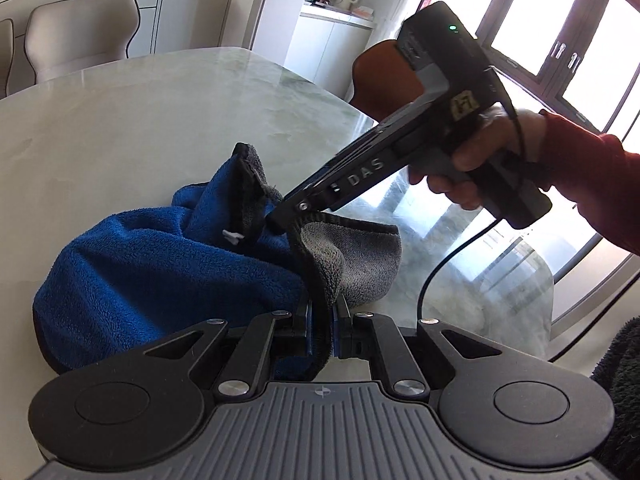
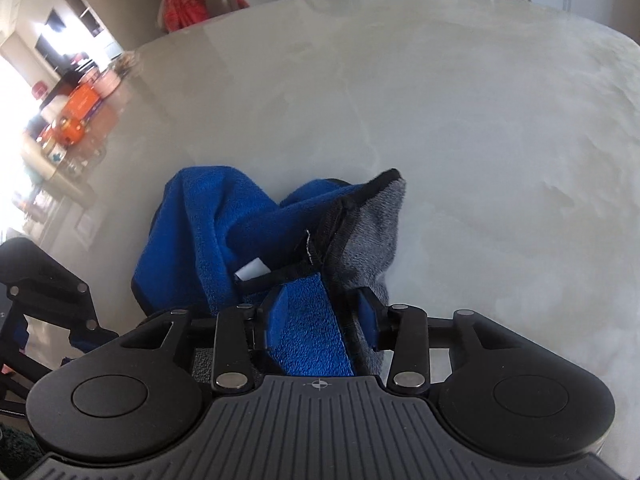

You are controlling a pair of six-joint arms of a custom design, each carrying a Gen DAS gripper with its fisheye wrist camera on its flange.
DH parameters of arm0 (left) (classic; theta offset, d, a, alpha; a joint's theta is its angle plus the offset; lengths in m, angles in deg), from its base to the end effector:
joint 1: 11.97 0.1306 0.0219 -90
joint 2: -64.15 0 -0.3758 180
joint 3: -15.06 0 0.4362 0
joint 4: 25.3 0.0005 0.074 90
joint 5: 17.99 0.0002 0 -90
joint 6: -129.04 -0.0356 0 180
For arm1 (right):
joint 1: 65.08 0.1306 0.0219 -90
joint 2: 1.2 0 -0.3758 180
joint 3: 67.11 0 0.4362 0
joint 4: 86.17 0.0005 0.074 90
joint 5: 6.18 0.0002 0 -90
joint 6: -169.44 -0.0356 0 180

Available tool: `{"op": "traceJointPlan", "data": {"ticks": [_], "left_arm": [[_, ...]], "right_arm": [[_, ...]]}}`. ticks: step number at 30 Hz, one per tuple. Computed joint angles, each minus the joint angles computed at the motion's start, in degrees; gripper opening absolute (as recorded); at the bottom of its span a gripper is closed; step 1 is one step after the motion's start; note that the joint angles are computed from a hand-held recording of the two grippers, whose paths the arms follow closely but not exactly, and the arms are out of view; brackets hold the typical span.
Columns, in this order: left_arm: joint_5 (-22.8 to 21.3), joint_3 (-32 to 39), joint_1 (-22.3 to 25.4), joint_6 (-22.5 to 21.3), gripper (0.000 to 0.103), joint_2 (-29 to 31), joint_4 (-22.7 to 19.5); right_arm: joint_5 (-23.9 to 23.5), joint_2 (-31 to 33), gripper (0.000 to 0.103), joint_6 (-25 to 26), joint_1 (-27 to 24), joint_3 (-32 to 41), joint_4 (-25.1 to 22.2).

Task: Fold towel
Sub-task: 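Grasp a towel corner with the left gripper while the right gripper holds another, then lift the towel with both grippers and shake it open in the air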

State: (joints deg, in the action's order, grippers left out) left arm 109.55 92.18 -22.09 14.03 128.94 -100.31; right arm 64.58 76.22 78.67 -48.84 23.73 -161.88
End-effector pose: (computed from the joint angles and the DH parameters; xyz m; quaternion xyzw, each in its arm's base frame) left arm 0.3256 -0.0807 0.4728 0.3501 0.8542 -0.2811 0.2622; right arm 0.3945 0.1266 0.5033 -0.1685 0.9432 0.1954 0.2095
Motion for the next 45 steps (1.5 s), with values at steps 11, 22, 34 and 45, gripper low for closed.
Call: {"op": "traceJointPlan", "data": {"ticks": [11,22,34,45], "left_arm": [[-1.60,-1.23,1.86,3.92,0.008,-3.43,2.31],[0.24,9.88,13.31,7.87,0.008,0.83,15.48],[-2.05,22.13,13.22,1.03,0.008,9.13,16.31],[-4.61,6.82,20.70,-3.77,0.012,1.97,1.09]], "right_arm": [[-0.70,-2.88,0.010,0.57,0.80,1.02,4.00],[-2.67,0.08,0.007,-10.92,-6.84,13.09,18.42],[3.38,11.04,0.030,2.54,-3.61,26.18,5.12],[2.27,22.36,0.033,7.14,4.30,28.37,-1.27]]}}
